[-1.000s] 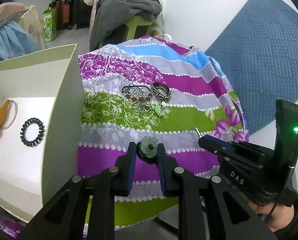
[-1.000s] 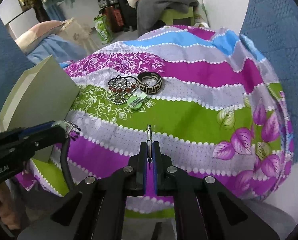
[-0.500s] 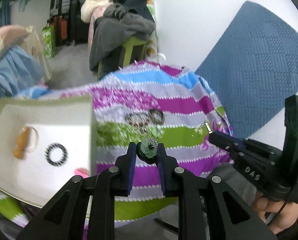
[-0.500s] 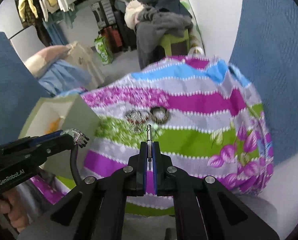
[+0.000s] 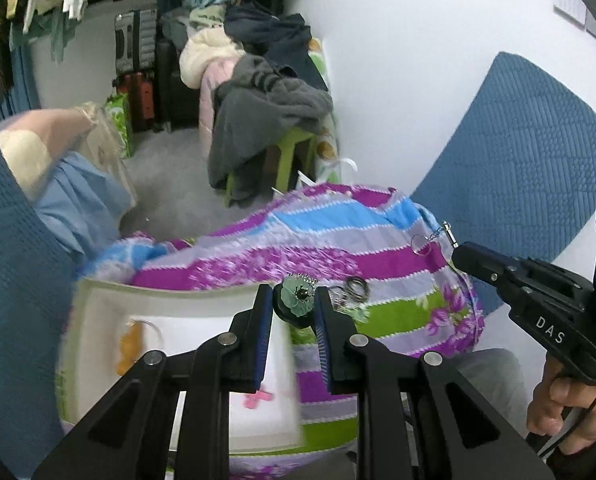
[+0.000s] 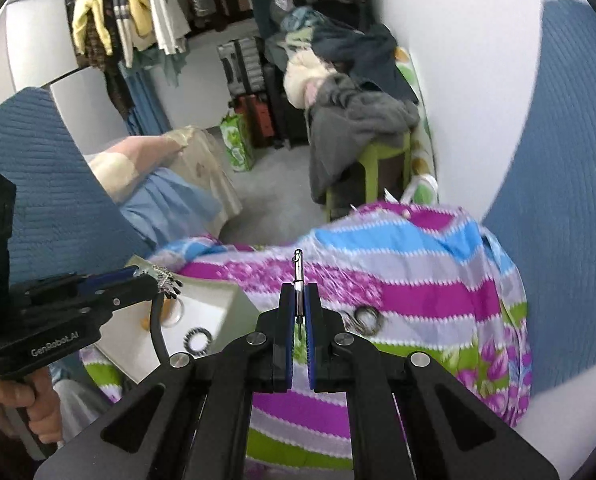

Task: Organize jewelry
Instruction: 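Carry the green keychain and silver hair clip over the white box with both tools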

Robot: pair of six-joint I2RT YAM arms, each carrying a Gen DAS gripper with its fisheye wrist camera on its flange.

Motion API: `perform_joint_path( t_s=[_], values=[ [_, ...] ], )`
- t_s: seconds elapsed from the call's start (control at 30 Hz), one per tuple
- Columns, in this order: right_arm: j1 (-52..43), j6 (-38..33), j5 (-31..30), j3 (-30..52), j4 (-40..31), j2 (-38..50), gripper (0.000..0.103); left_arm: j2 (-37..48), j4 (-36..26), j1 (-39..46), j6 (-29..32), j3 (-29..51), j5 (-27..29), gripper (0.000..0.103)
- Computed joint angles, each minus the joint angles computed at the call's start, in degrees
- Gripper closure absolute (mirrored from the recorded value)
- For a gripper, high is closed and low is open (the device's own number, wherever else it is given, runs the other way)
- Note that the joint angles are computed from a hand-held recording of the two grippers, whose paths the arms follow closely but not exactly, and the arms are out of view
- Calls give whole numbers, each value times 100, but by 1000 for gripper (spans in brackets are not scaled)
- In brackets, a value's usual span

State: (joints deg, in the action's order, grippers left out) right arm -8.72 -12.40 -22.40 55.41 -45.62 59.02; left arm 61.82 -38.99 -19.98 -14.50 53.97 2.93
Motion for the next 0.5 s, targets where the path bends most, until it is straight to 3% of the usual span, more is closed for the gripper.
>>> perform_joint_path(
  t_s=[0.27,0.5],
  values=[
    [1943,1335,973,80,454,117,100,-193,-460,1702,967,54,828,83],
    [3086,1944,1678,-119,876,430,100,-62,-398,3060,1744,-277,1502,83]
  ],
)
